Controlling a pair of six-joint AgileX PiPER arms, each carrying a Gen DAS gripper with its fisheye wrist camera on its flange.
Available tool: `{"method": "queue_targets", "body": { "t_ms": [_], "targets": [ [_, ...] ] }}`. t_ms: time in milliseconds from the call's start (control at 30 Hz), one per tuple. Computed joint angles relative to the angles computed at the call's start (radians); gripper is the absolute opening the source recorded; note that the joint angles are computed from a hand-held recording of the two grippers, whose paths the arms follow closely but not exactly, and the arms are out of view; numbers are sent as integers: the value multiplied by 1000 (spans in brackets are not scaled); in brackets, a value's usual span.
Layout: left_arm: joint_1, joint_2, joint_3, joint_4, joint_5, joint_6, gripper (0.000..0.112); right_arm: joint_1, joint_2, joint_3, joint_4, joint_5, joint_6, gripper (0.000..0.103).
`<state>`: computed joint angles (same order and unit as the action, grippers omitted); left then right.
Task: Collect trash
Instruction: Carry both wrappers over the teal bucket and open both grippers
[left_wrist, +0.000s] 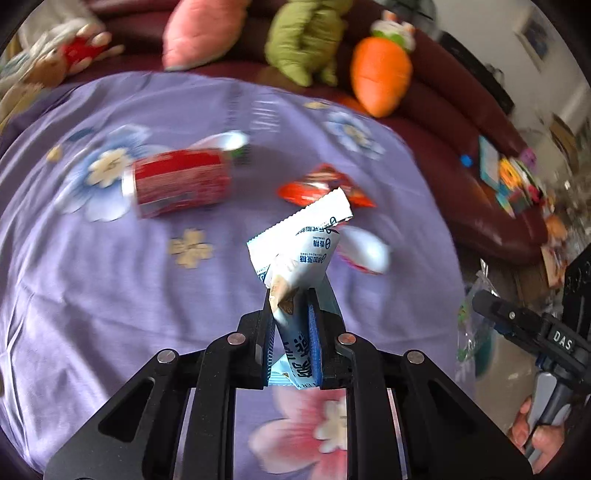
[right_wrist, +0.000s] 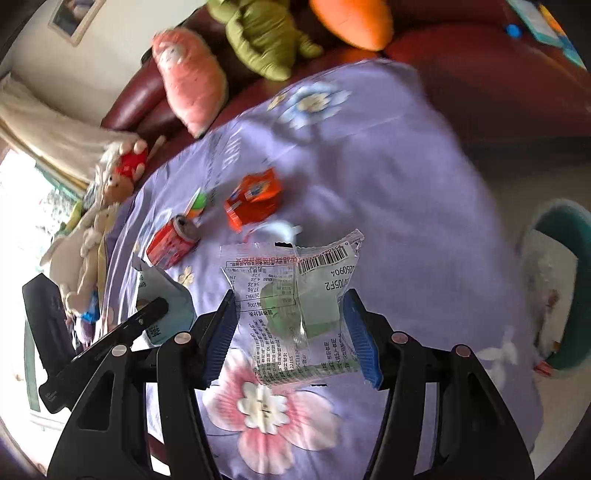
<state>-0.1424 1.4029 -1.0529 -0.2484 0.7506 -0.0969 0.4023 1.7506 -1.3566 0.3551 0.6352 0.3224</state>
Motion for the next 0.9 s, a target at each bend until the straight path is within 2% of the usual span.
{"method": "queue_targets", "body": {
  "t_ms": [267,467,567,700,900],
  "targets": [
    [-304,124,-165,74,5,-94,16,-214,-231,277,106,-76,-123,56],
    [-493,309,-384,83,37,-86,16,-528,-388,457,210,-53,-280,56],
    [-564,431,-528,67,72,-64,16,-687,-426,509,270,-24,-378,56],
    [-634,593,-730,44,138,-41,16,-837,-428,549,338,8,-497,56],
    [-696,817,-1022,29,242,-62,16,-940,-383,553,381,26,-594,56]
  ]
}}
